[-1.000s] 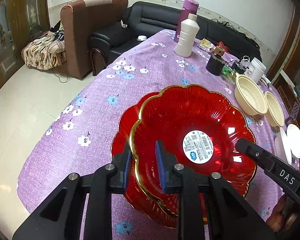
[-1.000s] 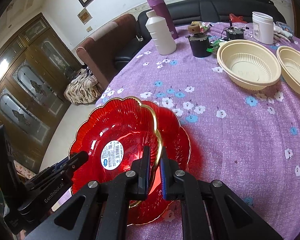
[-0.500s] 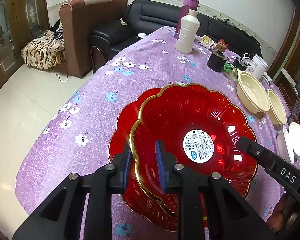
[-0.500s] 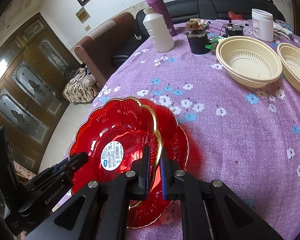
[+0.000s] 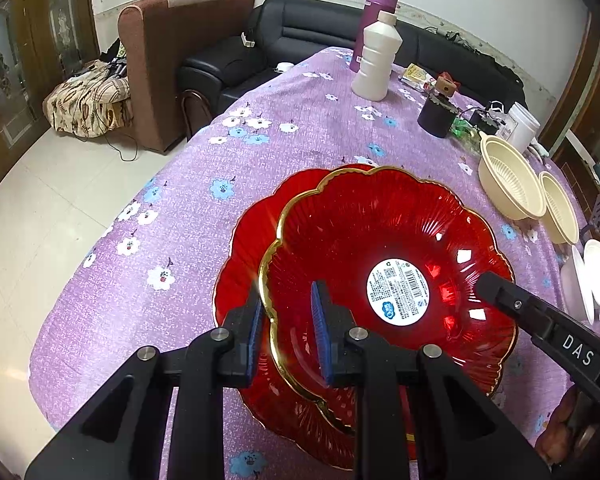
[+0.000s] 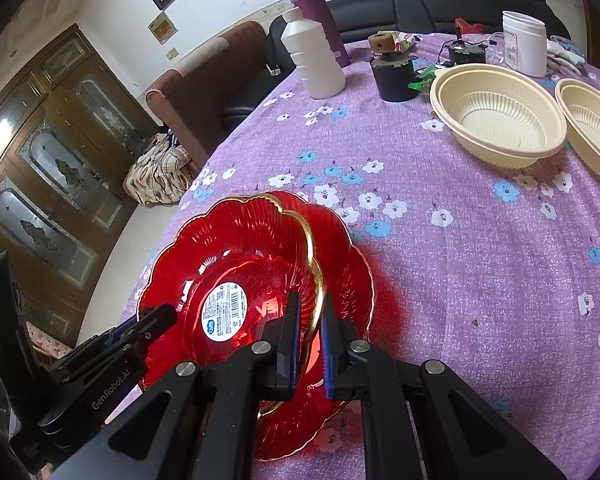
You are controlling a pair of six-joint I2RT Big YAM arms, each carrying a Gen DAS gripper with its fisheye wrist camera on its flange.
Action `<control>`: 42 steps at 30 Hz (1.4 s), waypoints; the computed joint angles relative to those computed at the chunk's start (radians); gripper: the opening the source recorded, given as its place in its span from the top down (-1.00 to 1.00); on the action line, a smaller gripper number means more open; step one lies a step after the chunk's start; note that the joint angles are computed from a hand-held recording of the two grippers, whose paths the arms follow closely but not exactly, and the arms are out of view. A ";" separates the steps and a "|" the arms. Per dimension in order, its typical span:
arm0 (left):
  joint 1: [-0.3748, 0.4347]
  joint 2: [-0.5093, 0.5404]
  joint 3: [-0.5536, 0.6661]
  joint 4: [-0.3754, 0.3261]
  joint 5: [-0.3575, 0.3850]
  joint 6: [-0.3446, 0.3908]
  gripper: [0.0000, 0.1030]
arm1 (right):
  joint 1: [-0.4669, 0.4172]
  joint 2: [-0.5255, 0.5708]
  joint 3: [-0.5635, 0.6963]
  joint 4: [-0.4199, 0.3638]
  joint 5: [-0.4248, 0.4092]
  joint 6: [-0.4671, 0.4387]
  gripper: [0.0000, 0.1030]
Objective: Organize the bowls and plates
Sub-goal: 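Lower the labeled plate into the wedding plate and open both grippers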
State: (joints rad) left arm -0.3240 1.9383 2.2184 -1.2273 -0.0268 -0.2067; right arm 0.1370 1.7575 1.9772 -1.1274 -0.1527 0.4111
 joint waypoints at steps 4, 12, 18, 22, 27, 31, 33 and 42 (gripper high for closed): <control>-0.001 0.001 -0.002 0.002 -0.004 0.003 0.60 | -0.001 0.003 0.003 -0.002 -0.002 0.001 0.84; -0.002 0.005 -0.004 -0.001 -0.006 0.004 0.60 | -0.003 0.012 0.008 -0.009 -0.002 0.001 0.84; -0.002 0.002 -0.010 0.002 -0.006 0.004 0.60 | -0.003 0.013 0.009 -0.009 -0.002 0.001 0.84; -0.002 0.004 -0.006 -0.001 -0.005 0.004 0.60 | -0.003 0.013 0.009 -0.010 -0.002 0.001 0.84; -0.003 0.001 -0.012 0.005 -0.008 0.007 0.60 | -0.003 0.013 0.007 -0.009 -0.001 0.001 0.84; -0.006 0.002 -0.012 0.007 -0.012 0.007 0.60 | -0.003 0.013 0.007 -0.009 -0.001 0.001 0.84; -0.006 0.001 -0.015 0.010 -0.013 0.007 0.60 | -0.003 0.012 0.005 -0.007 -0.002 0.000 0.84; -0.007 0.002 -0.014 0.007 -0.013 0.009 0.60 | -0.004 0.011 0.001 -0.008 -0.003 0.003 0.84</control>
State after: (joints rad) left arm -0.3313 1.9398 2.2041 -1.2206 -0.0401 -0.1980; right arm 0.1334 1.7680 1.9782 -1.1354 -0.1553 0.4144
